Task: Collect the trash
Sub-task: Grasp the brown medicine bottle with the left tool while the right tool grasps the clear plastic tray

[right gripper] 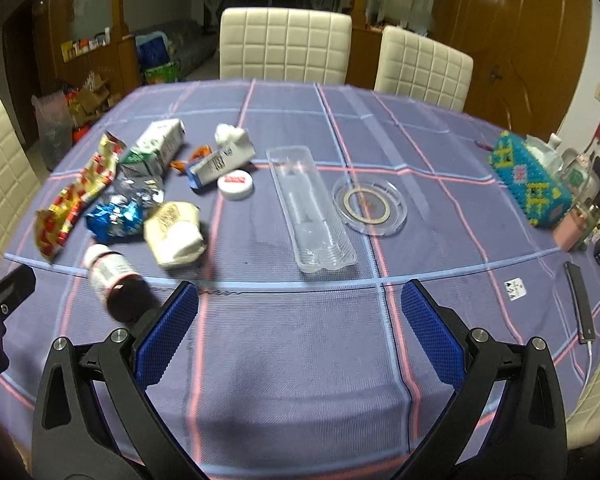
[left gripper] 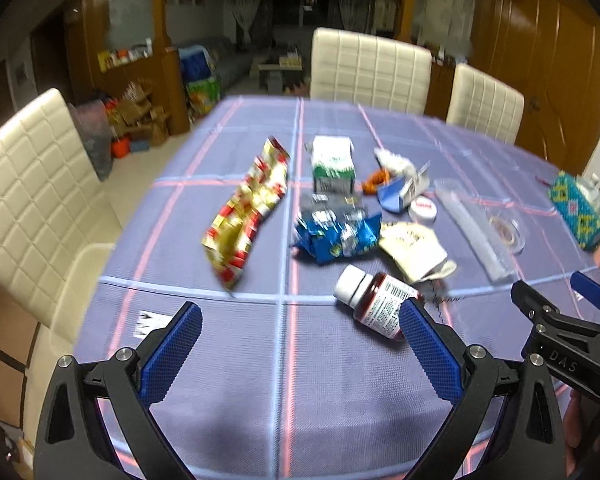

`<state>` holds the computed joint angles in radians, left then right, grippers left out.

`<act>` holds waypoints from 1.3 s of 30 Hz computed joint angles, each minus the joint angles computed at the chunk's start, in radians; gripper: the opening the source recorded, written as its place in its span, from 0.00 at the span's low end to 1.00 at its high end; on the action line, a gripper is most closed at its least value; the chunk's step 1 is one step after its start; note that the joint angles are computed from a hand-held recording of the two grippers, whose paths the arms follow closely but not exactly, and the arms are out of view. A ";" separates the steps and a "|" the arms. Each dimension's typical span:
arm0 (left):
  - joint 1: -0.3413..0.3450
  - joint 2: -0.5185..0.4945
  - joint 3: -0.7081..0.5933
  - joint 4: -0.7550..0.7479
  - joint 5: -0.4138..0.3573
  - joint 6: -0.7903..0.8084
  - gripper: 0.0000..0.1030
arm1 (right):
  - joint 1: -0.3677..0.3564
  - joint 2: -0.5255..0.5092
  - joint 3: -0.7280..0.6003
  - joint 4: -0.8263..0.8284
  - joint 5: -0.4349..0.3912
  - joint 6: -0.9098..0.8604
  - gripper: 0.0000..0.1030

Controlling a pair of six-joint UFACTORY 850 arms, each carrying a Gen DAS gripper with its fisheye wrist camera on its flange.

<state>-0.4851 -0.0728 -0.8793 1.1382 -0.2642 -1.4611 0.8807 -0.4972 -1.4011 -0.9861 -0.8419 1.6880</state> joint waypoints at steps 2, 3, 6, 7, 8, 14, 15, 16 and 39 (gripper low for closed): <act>-0.004 -0.039 -0.033 -0.060 -0.002 0.075 0.94 | -0.016 -0.010 -0.002 0.008 0.007 -0.012 0.95; -0.008 -0.056 -0.048 -0.080 -0.003 0.103 0.94 | -0.027 -0.013 -0.001 0.013 0.015 -0.020 0.93; -0.023 -0.096 -0.089 -0.148 -0.002 0.193 0.94 | -0.059 -0.023 0.002 0.037 0.047 -0.053 0.89; -0.029 -0.110 -0.103 -0.170 -0.006 0.222 0.94 | -0.069 -0.026 0.003 0.049 0.060 -0.065 0.88; -0.033 -0.127 -0.118 -0.202 -0.008 0.262 0.94 | -0.078 -0.028 0.004 0.060 0.074 -0.080 0.87; -0.028 -0.211 -0.190 -0.444 -0.024 0.514 0.94 | -0.118 -0.061 -0.015 0.111 0.123 -0.151 0.81; -0.025 -0.218 -0.196 -0.476 -0.026 0.542 0.94 | -0.122 -0.067 -0.018 0.118 0.132 -0.161 0.80; -0.020 -0.225 -0.202 -0.522 -0.027 0.582 0.94 | -0.126 -0.073 -0.023 0.124 0.139 -0.170 0.80; 0.014 -0.197 -0.173 -0.815 0.048 0.863 0.55 | -0.095 -0.061 -0.013 -0.014 0.156 -0.050 0.49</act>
<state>-0.4713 -0.2702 -1.0523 0.3231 -0.2161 -0.5981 0.7859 -0.5577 -1.4143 -1.0000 -0.6863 1.6378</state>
